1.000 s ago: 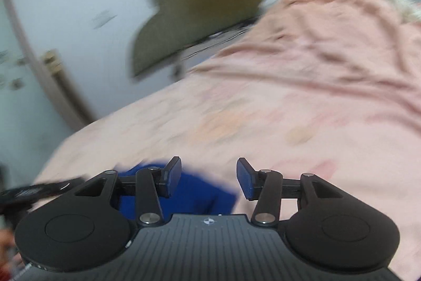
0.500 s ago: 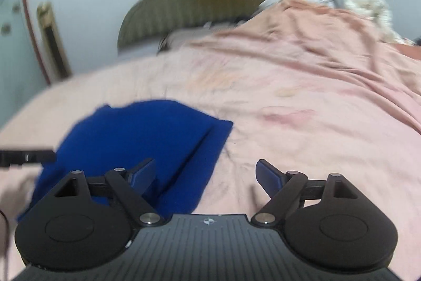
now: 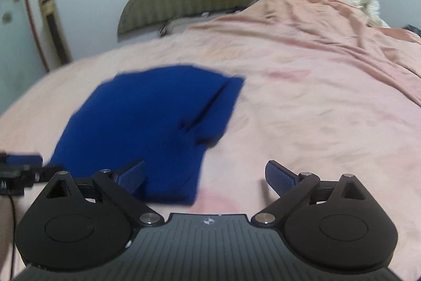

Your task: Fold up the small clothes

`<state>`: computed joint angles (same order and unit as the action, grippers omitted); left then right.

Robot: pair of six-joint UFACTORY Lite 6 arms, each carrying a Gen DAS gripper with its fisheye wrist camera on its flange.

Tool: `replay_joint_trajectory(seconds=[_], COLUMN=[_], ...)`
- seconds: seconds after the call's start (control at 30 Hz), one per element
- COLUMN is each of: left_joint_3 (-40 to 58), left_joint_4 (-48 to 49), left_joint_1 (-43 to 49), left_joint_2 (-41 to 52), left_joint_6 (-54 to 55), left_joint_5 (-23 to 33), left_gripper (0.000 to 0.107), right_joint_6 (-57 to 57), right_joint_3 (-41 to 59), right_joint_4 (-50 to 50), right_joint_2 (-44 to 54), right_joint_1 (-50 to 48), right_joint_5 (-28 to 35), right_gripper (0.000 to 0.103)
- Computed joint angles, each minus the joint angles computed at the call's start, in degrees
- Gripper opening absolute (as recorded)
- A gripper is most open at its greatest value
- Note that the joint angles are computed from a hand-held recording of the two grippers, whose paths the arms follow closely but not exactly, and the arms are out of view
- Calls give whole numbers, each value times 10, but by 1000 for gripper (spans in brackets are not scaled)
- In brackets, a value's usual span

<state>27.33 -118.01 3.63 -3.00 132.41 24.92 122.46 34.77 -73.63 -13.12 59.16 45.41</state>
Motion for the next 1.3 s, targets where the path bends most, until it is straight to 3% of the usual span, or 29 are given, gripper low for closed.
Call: replay_joint_trajectory(seconds=[0.13, 0.27, 0.87, 1.3], left_joint_3=[-45, -69, -157, -184], left_joint_4=[-68, -121, -370, -494], left_joint_1=[-2, -9, -56, -83], left_joint_2=[-31, -47, -128, -117], left_joint_6=[50, 82, 303, 415], left_joint_5=[-19, -36, -55, -5], left_gripper=[91, 97, 99, 103], right_joint_6=[13, 33, 35, 71], right_joint_3=[37, 32, 141, 102], right_joint_4=[23, 43, 111, 89], right_joint_2=[89, 85, 231, 198], right_joint_1=[42, 59, 150, 140], right_joint_5=[36, 45, 153, 123], right_gripper=[101, 103, 103, 103])
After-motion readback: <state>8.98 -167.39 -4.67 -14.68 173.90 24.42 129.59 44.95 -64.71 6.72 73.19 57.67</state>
